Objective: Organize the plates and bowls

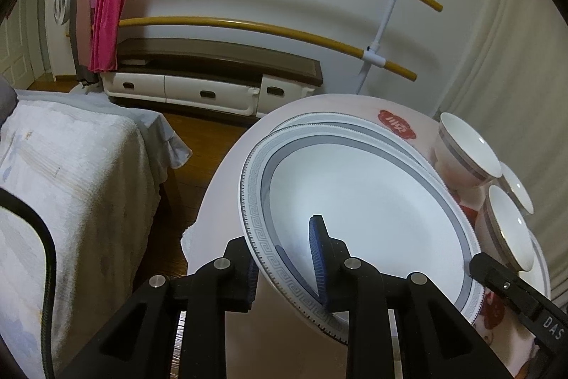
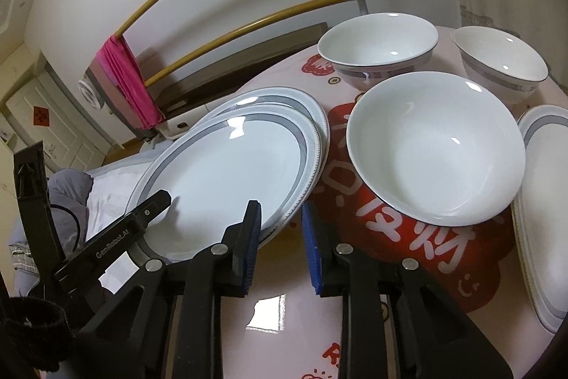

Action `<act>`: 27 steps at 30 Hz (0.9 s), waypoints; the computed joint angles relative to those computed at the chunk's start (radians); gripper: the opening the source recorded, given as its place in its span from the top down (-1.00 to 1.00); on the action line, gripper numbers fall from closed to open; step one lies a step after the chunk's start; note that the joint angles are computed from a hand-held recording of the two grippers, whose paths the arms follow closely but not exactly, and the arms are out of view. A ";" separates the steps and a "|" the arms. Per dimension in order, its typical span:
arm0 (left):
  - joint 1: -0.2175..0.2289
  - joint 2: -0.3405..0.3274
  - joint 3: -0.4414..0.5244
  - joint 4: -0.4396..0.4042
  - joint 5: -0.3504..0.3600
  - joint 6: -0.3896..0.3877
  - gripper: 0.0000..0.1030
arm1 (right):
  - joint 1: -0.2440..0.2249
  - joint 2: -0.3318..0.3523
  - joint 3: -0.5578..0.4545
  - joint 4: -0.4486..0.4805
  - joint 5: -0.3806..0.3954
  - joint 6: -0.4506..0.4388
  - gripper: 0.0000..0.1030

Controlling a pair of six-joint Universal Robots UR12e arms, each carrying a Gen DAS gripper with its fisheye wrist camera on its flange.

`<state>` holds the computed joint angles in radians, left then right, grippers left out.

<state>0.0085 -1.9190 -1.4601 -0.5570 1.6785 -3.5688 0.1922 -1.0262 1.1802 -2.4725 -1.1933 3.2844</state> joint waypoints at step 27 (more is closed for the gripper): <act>-0.016 -0.033 0.044 -0.044 0.051 -0.004 0.54 | -0.002 0.010 0.000 -0.018 -0.010 0.042 0.49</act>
<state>-0.0072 -1.9520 -1.4157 -0.6010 1.7299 -3.5731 0.1905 -1.0166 1.1805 -2.4901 -1.2032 3.3264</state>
